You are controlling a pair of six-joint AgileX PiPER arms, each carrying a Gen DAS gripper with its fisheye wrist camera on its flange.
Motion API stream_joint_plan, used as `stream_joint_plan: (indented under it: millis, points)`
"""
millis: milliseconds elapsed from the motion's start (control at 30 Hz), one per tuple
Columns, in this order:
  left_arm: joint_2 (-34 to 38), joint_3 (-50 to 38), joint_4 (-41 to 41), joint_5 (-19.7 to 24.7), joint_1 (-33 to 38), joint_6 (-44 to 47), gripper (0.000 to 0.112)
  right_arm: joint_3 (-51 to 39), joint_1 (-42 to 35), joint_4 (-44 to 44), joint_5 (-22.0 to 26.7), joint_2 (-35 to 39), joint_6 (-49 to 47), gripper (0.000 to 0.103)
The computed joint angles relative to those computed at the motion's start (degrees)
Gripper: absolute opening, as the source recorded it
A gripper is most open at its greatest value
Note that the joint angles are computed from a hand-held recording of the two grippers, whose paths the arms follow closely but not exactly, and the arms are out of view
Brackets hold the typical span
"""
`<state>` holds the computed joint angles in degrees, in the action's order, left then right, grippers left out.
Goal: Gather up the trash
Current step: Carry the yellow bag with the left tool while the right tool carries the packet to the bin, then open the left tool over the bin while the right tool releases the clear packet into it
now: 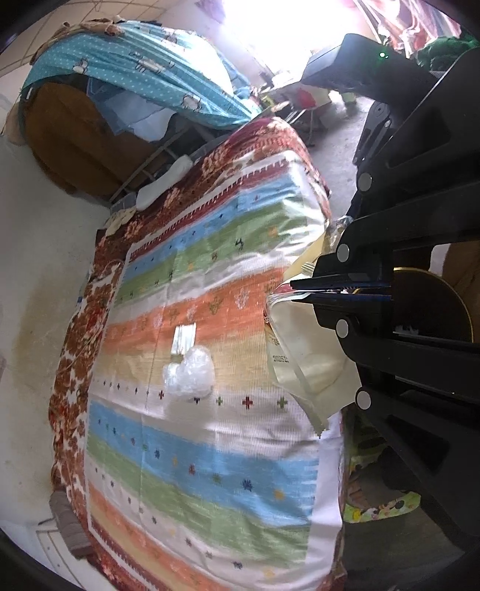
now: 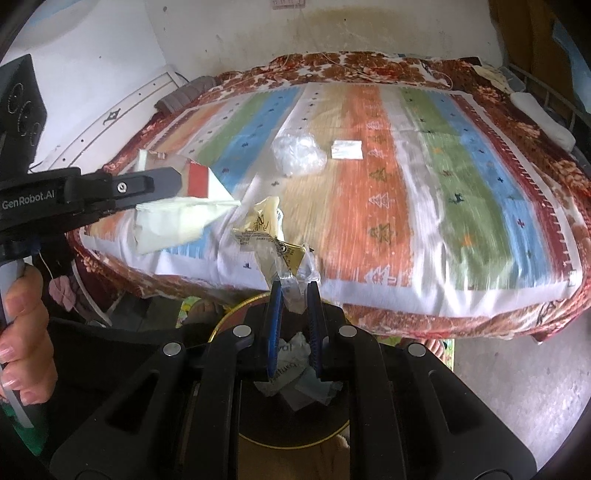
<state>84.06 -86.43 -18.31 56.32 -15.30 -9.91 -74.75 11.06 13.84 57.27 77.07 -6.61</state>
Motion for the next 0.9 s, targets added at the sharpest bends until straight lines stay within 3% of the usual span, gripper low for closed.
stream_joint_plan:
  millis: [200,667,900]
  points:
    - [-1.5,2.9,4.3,-0.8,-2.2,-3.8,0.001,3.4,1.4,-2.0,-0.1,-1.5,2.5,0.013]
    - [-0.2,8.3,3.8,0.1,-3.0,-8.9,0.001,9.3,2.1,-1.9,2.8,-0.3,5.2,0.013]
    - [1.6,8.7,2.9,0.7,-3.2,-9.7,0.001,9.8,4.5,-6.0,2.7,2.3,8.4,0.013]
